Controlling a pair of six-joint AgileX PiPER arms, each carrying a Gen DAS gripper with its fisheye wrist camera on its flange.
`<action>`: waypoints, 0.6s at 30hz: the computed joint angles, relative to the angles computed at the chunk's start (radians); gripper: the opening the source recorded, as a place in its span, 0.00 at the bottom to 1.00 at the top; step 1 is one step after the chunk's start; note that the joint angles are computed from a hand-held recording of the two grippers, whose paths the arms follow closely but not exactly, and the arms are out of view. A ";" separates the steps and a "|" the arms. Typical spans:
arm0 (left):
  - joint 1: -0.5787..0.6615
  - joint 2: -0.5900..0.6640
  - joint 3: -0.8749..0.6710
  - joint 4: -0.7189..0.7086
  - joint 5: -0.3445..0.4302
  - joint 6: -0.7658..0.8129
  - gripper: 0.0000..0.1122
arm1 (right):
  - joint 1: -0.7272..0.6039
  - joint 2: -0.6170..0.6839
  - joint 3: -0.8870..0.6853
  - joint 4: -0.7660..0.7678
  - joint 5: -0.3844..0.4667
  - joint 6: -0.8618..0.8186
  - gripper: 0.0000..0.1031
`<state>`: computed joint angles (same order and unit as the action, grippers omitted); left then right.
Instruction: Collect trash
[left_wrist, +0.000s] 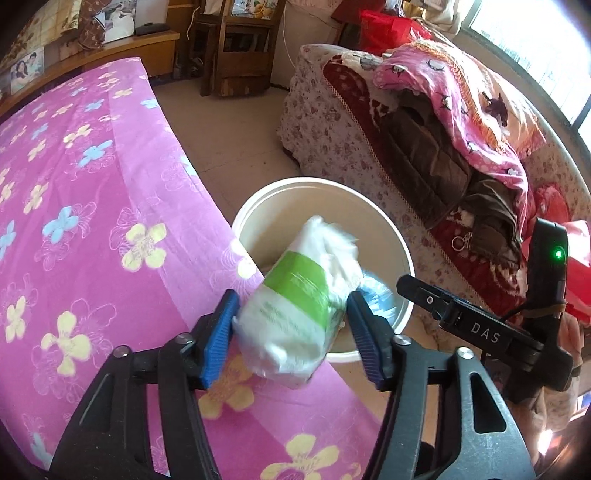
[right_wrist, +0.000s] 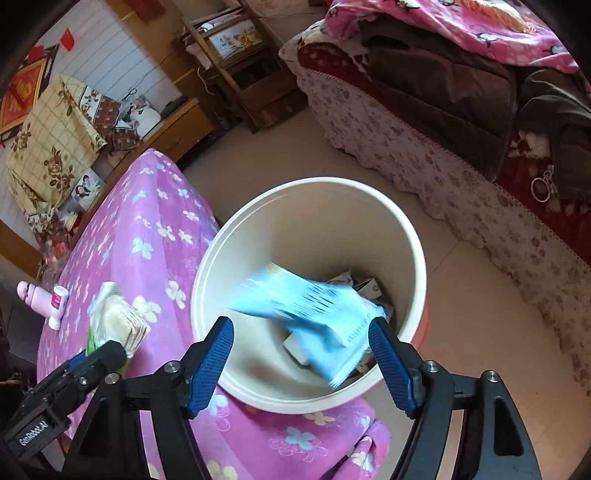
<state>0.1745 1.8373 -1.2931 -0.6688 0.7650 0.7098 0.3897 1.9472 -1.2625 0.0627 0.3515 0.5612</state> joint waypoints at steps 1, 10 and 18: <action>0.001 -0.003 0.007 -0.013 -0.012 0.010 0.60 | -0.001 -0.001 0.004 0.002 -0.001 -0.002 0.71; 0.029 -0.044 0.067 -0.008 -0.072 0.026 0.62 | 0.040 -0.040 0.052 -0.051 -0.008 0.039 0.71; 0.075 -0.167 0.199 -0.024 -0.178 0.092 0.62 | 0.177 -0.110 0.077 -0.465 0.023 0.444 0.71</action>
